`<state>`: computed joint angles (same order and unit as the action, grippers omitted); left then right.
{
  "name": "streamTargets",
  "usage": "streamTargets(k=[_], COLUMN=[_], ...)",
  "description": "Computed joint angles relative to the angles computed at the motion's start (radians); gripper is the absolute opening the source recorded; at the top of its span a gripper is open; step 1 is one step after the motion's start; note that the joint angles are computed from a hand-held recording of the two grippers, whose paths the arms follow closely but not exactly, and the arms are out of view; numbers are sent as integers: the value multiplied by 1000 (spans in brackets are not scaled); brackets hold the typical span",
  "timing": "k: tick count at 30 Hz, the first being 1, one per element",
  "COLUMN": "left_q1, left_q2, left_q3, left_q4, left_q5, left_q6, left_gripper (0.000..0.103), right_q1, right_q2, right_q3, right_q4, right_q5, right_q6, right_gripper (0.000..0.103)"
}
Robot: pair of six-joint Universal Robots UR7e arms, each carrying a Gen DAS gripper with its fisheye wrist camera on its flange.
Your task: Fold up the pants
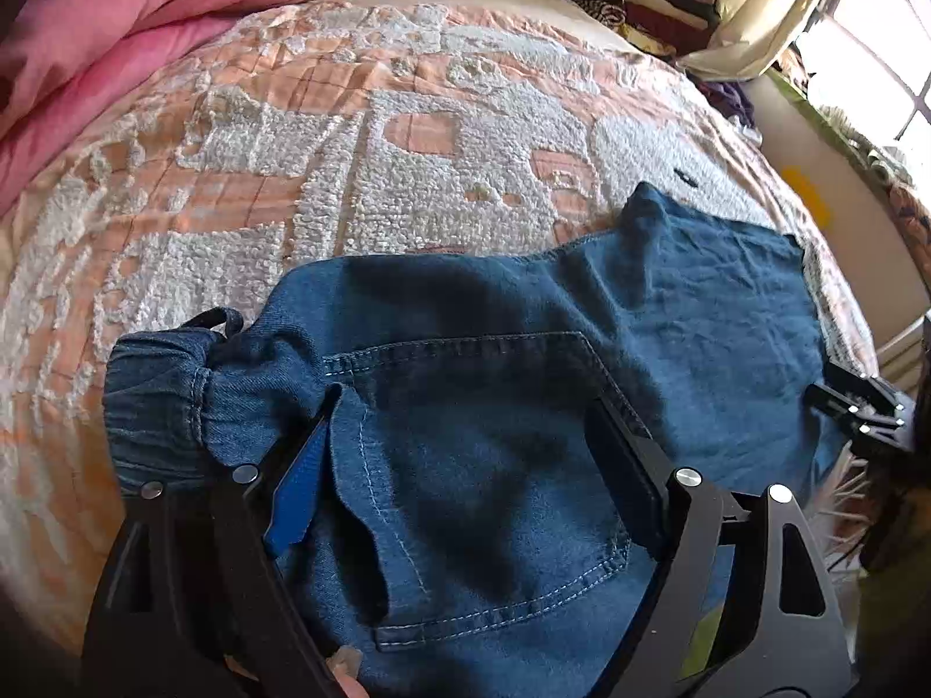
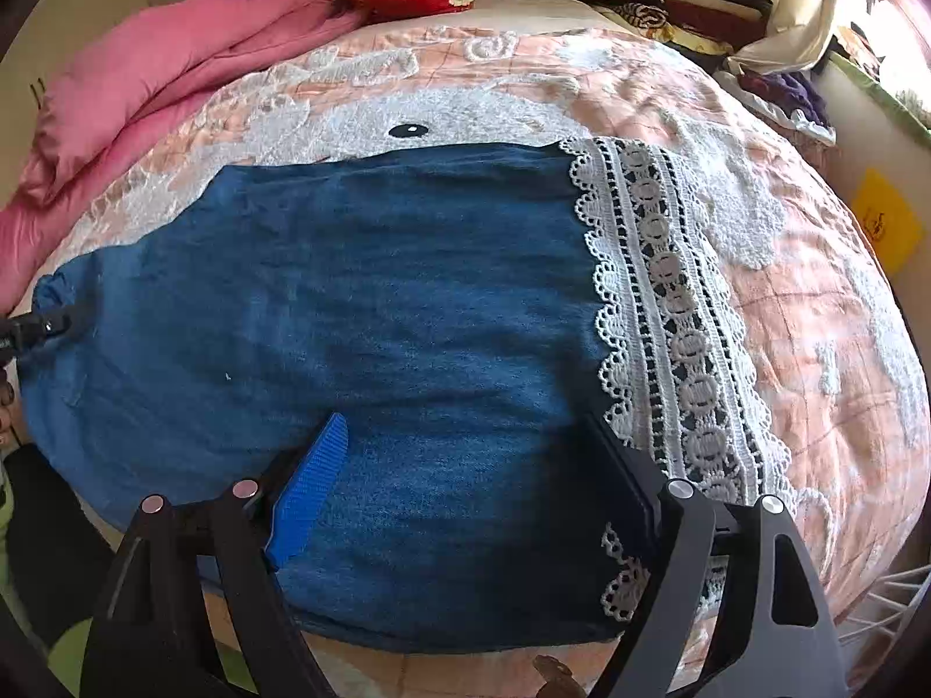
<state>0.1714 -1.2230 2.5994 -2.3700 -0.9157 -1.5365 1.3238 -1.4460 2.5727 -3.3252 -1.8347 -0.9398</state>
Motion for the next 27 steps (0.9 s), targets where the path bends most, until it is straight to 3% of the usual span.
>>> streamTargets(k=[2,5,9,11,27], left_q1=[-13,-33,-48,-56,-130], left_q2=[4,-3,2,4,51], left_q3=[-10,-16,-33,-42,-111], left_q4=[20,43,65,78,89], left_q5=[6,17,27,31,50], left_q6=[-5,-12,-7,-10,26], left_gripper=[75,75,76,86,88], right_q1=[16,10,18,15,12], right_q2=[2,-52,-106,-139,-333], right_q3=[7,8,16,19,56], right_q4=[-14,50,64,88,171], right_q5=[-13,30,46,59,128], right_q6=[-1,27,25,27,-15], right_gripper=[80,80,88,88,88])
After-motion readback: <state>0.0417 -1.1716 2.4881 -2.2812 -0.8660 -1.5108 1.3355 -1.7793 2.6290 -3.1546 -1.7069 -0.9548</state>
